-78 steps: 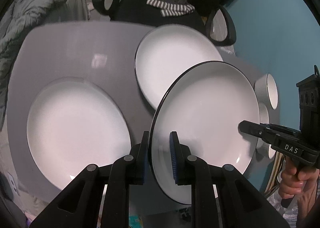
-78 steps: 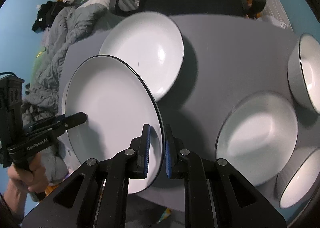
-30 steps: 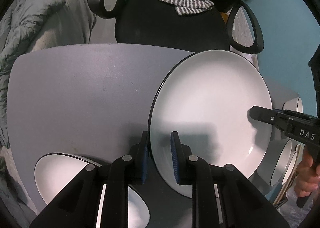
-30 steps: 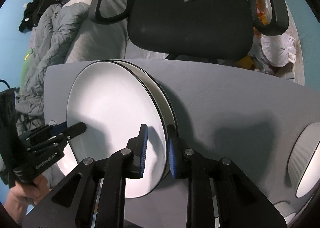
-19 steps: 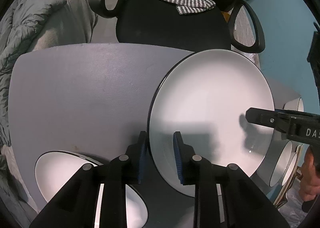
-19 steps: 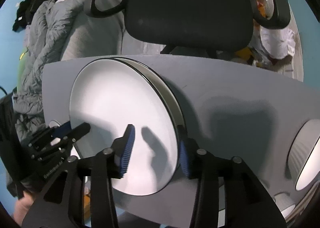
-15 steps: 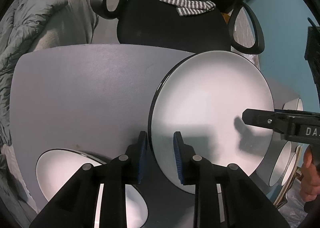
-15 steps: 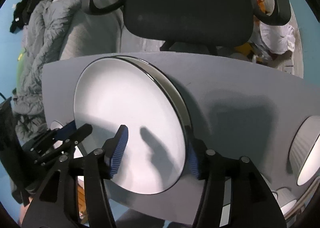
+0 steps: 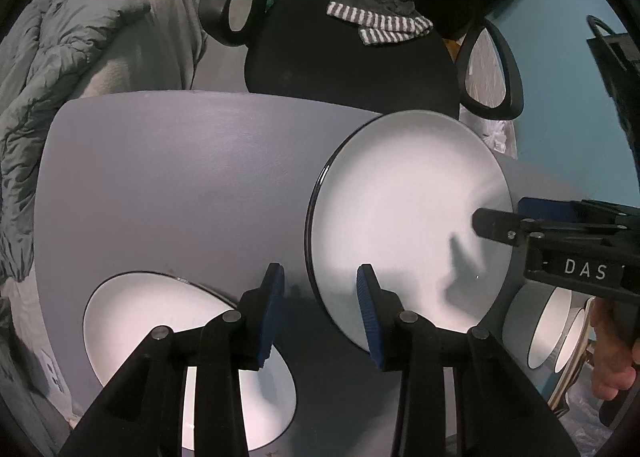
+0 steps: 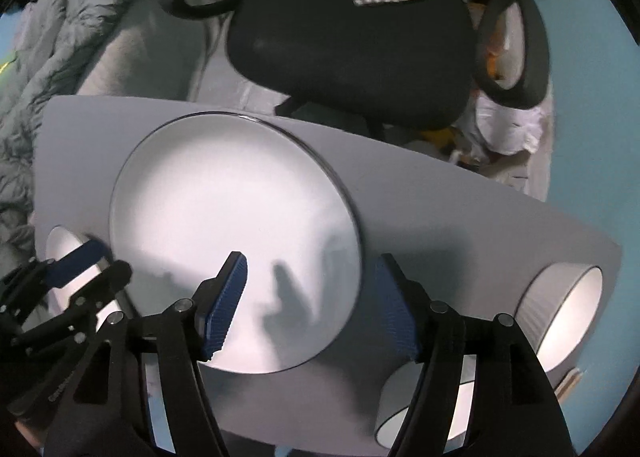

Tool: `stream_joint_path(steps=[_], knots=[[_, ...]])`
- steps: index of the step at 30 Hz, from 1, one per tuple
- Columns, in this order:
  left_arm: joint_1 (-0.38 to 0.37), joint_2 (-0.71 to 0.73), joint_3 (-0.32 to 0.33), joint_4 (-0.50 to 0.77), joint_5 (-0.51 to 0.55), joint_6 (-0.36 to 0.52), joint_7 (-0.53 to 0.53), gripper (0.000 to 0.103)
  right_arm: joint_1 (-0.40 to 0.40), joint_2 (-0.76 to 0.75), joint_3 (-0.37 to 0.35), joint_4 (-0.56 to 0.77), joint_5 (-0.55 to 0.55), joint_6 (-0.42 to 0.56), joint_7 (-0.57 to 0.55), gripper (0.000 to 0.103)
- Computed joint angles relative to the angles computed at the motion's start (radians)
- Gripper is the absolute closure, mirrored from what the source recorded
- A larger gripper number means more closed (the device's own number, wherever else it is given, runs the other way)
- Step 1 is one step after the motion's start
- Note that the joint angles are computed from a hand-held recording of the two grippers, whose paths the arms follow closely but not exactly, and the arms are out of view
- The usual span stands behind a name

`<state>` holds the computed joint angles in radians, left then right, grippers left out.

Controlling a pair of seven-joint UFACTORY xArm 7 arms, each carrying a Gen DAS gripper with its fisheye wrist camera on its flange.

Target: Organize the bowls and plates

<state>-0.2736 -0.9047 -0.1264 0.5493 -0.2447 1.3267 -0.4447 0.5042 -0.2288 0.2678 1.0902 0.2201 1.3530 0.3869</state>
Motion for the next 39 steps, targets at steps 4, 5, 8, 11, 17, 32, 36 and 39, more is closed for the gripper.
stream_joint_path(steps=[4, 5, 8, 11, 17, 32, 36, 39], knots=[[0.007, -0.034, -0.006, 0.011, 0.012, 0.02, -0.019, 0.065, 0.004, -0.003, 0.011, 0.017, -0.039, 0.006, -0.005, 0.035], [0.009, -0.044, -0.007, 0.013, 0.015, 0.025, -0.023, 0.065, 0.006, -0.007, 0.014, 0.025, -0.052, 0.012, -0.005, 0.035], [0.016, -0.076, -0.017, 0.032, 0.031, 0.054, -0.044, 0.058, 0.014, -0.023, 0.026, 0.05, -0.083, 0.022, -0.014, 0.035], [0.021, -0.117, -0.023, 0.05, 0.045, 0.081, -0.058, 0.051, 0.026, -0.035, 0.046, 0.077, -0.134, 0.024, -0.021, 0.034], [0.035, -0.18, -0.029, 0.1, 0.062, 0.147, -0.08, 0.042, 0.041, -0.074, 0.06, 0.112, -0.149, 0.023, -0.039, 0.033], [0.114, -0.365, -0.064, 0.183, 0.135, 0.36, -0.129, 0.023, 0.074, -0.111, 0.089, 0.163, -0.117, 0.028, -0.101, 0.032], [0.134, -0.416, -0.049, 0.188, 0.137, 0.437, -0.142, 0.023, 0.087, -0.109, 0.098, 0.172, -0.102, 0.027, -0.12, 0.032], [0.151, -0.46, -0.037, 0.187, 0.141, 0.486, -0.143, 0.023, 0.098, -0.102, 0.105, 0.179, -0.09, 0.029, -0.126, 0.032]])
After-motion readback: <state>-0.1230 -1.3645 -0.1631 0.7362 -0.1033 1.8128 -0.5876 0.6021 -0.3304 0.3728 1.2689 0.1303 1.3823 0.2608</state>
